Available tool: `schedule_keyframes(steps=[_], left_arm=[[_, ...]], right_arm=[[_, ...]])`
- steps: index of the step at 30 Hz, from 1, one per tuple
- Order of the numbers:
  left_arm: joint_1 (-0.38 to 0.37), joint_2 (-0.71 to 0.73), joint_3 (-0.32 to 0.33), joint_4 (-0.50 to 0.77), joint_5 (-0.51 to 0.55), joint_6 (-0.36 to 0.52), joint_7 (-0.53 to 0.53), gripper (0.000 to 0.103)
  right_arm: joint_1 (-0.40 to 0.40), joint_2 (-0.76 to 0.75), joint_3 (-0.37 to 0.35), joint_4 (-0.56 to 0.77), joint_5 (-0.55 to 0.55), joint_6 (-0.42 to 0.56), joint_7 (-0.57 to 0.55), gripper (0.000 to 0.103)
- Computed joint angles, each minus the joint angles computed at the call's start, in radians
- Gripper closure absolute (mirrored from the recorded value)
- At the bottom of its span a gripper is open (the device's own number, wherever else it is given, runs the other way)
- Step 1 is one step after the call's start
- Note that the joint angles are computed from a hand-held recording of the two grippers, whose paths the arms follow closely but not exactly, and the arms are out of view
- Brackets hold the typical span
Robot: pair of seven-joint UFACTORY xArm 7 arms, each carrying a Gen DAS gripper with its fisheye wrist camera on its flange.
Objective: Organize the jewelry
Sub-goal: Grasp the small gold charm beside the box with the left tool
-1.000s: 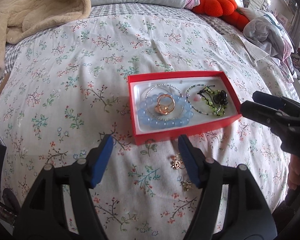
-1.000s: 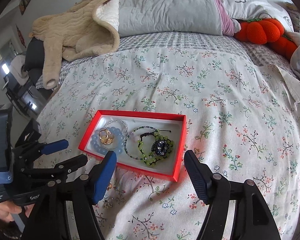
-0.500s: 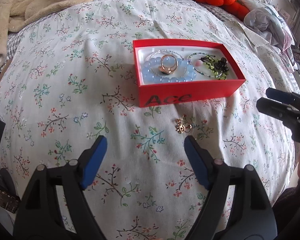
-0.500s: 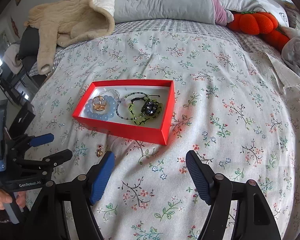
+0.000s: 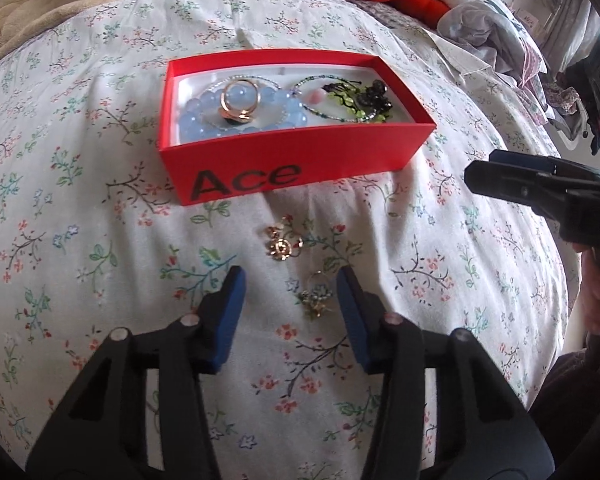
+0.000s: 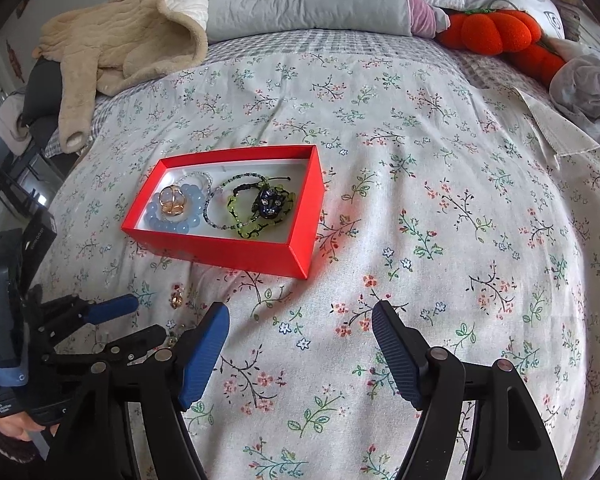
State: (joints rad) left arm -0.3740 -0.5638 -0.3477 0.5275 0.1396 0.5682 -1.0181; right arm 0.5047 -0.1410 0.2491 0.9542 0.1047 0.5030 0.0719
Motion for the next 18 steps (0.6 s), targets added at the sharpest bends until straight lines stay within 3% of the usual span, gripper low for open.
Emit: schedule_keyframes(steps=[3,9,15,18], left_arm=[[0.0,0.047,0.007,0.011,-0.005,-0.033,0.006,0.072],[0.029,0.1,-0.008,0.04,0.032,-0.035,-0.042,0.076],[0.04,0.124,-0.004,0.062,0.06,-0.005,-0.082,0.089],[0.039,0.118,0.003,0.056,0.063,-0.006,-0.099,0.09]], right_arm=[[0.002,0.007,0.001,0.003,-0.001,0.005,-0.006,0.028],[0.005,0.016,0.003,0.004,-0.005,0.011,-0.014,0.028],[0.006,0.024,0.004,0.011,-0.005,0.014,-0.014,0.028],[0.006,0.027,0.006,0.013,-0.011,0.015,-0.012,0.028]])
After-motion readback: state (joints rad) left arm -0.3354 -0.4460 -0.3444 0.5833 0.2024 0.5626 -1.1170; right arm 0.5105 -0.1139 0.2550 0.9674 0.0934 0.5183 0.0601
